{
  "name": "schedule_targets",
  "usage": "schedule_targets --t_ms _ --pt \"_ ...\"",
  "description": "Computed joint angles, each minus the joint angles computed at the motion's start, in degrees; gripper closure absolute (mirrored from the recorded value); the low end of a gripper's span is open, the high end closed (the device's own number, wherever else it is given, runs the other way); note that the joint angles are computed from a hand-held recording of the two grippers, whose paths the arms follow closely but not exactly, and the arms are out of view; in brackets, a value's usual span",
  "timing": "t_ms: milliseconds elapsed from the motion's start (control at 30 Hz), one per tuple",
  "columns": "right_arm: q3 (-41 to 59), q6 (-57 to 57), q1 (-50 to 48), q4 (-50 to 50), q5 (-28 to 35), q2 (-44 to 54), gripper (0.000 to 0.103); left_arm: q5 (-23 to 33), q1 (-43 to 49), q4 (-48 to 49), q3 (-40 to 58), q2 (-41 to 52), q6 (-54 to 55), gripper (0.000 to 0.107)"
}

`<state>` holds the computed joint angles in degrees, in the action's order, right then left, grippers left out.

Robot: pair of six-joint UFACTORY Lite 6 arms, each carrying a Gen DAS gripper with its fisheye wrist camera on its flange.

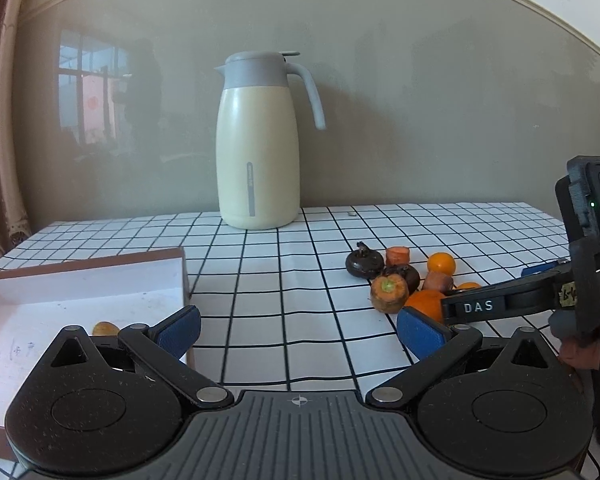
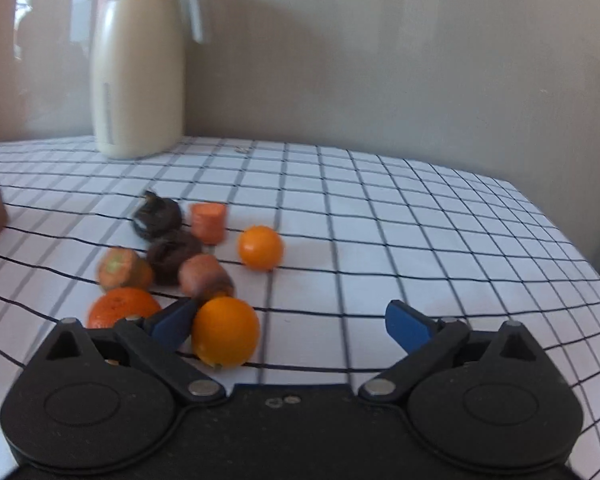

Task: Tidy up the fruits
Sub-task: 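Move both open tools back to the fruit cluster, then grasp a large orange with the left tool while the right tool grasps another orange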

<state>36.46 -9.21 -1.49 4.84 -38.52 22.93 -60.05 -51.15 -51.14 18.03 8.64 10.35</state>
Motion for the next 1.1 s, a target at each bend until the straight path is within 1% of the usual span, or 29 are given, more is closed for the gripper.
schedule_targets --t_ms 67,167,267,367,433,533,600,700,833,900,933,967,1033,1100 --pt "-0.98 -0.59 -1.44 -0.43 -0.12 -0.45 0.009 0.21 0.01 0.43 1.11 1.22 -0.07 0.004" --pt "-3.83 1.61 -5.11 -5.41 -2.12 -2.23 0.008 0.48 -0.83 0.29 3.29 3.45 -0.11 0.004" --pt "-5.83 2.20 -8.40 -8.04 -3.02 -3.85 0.008 0.95 -1.88 -0.03 5.82 5.69 0.37 0.004" --pt "-4.72 2.45 -11.14 -8.13 -1.66 -3.55 0.009 2.14 -2.45 -0.16 8.36 7.62 0.79 0.004" --pt "-3.67 7.07 -14.29 -14.04 -0.85 -3.16 0.010 2.81 -3.03 -0.60 10.03 8.81 1.41 0.004" --pt "-4.90 11.39 -17.42 -23.07 -3.41 -4.04 0.010 4.33 -2.82 -0.46 12.97 10.69 2.35 0.004" --pt "-5.24 10.62 -17.84 -25.23 -4.68 -4.11 0.010 6.15 -2.35 -0.07 15.32 12.19 2.78 0.004" --pt "-4.93 12.45 -19.65 -28.87 -5.90 -4.15 0.010 7.79 -2.32 -0.55 19.27 15.35 4.01 0.004" --pt "-1.26 18.83 -22.79 -38.74 -6.02 -2.02 0.010 10.02 -1.65 -1.53 24.89 19.19 6.09 0.004" --pt "-0.13 18.94 -22.79 -39.06 -5.53 -1.40 0.010 11.99 -0.81 -1.46 27.45 20.45 6.70 0.019" --pt "-0.14 19.38 -22.77 -38.74 -5.59 -1.56 0.010 13.62 -0.21 -1.10 28.59 20.90 6.87 0.032" --pt "0.49 21.02 -23.04 -39.56 -5.51 -1.31 0.010 15.50 0.49 -0.12 29.52 21.24 6.38 0.035" --pt "1.54 23.43 -23.12 -40.70 -5.42 -0.75 0.010 18.00 0.93 -0.64 31.31 22.17 7.32 0.038" --pt "2.76 23.66 -22.16 -40.42 -4.94 0.25 0.010 18.95 1.25 0.19 31.76 22.37 6.50 0.039"
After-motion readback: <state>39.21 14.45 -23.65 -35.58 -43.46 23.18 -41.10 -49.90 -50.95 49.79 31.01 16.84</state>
